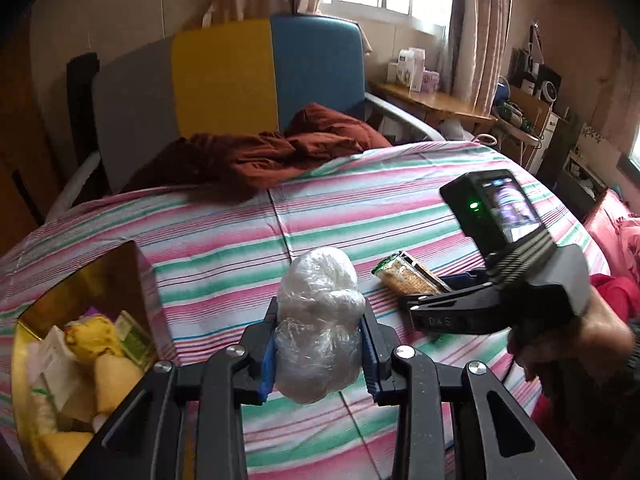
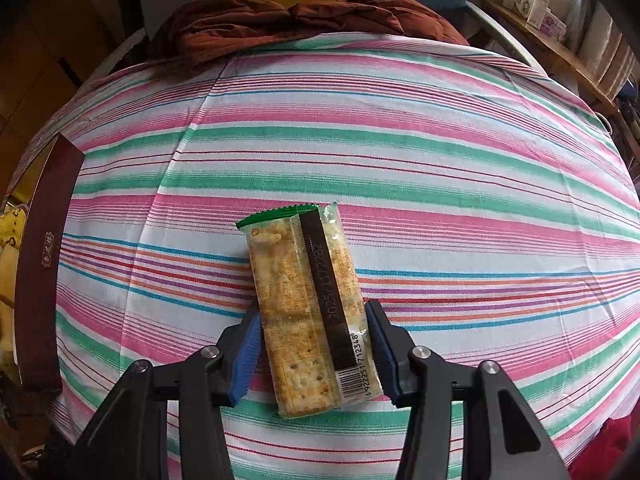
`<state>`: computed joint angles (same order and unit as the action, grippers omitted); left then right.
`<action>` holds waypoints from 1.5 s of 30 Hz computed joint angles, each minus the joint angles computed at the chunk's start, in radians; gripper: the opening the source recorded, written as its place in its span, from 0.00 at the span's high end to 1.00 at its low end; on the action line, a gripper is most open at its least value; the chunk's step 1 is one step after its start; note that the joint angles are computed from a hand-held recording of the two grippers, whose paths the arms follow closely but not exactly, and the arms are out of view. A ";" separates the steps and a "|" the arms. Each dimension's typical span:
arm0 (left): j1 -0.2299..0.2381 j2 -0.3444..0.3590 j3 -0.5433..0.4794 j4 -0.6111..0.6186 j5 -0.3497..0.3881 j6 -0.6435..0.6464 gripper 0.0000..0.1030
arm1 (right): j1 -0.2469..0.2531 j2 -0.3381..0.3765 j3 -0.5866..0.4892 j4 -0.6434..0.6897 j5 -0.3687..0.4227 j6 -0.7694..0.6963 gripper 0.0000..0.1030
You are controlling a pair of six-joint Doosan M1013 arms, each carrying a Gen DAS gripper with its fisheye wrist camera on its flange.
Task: Organize objects
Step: 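Carry the bundle and cracker packet into the gold tray and open both tools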
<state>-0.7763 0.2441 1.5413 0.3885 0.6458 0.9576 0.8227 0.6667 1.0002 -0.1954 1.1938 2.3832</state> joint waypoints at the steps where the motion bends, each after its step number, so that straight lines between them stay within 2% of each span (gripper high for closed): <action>1: -0.001 -0.010 0.009 0.001 -0.005 -0.002 0.66 | -0.001 0.013 -0.024 0.000 0.011 -0.005 0.51; 7: -0.013 -0.053 0.049 0.104 -0.010 -0.102 0.66 | 0.001 0.031 -0.054 -0.009 0.025 -0.009 0.52; 22: 0.009 -0.122 0.129 0.160 -0.003 -0.206 0.66 | 0.010 0.061 -0.096 -0.011 0.014 -0.030 0.53; 26: 0.014 -0.134 0.144 0.171 0.003 -0.225 0.66 | 0.001 0.036 -0.050 0.003 -0.014 -0.066 0.53; 29: 0.017 -0.145 0.154 0.183 0.013 -0.239 0.66 | 0.009 0.034 -0.064 0.008 0.022 -0.049 0.53; 35: 0.056 -0.177 0.193 0.151 0.013 -0.264 0.66 | 0.017 0.054 -0.118 0.038 0.045 -0.023 0.53; 40: 0.102 -0.218 0.236 0.177 0.019 -0.344 0.66 | 0.045 0.069 -0.173 0.052 -0.028 -0.036 0.53; 45: 0.172 -0.261 0.277 0.168 0.021 -0.422 0.66 | 0.084 0.094 -0.248 0.106 -0.125 -0.080 0.53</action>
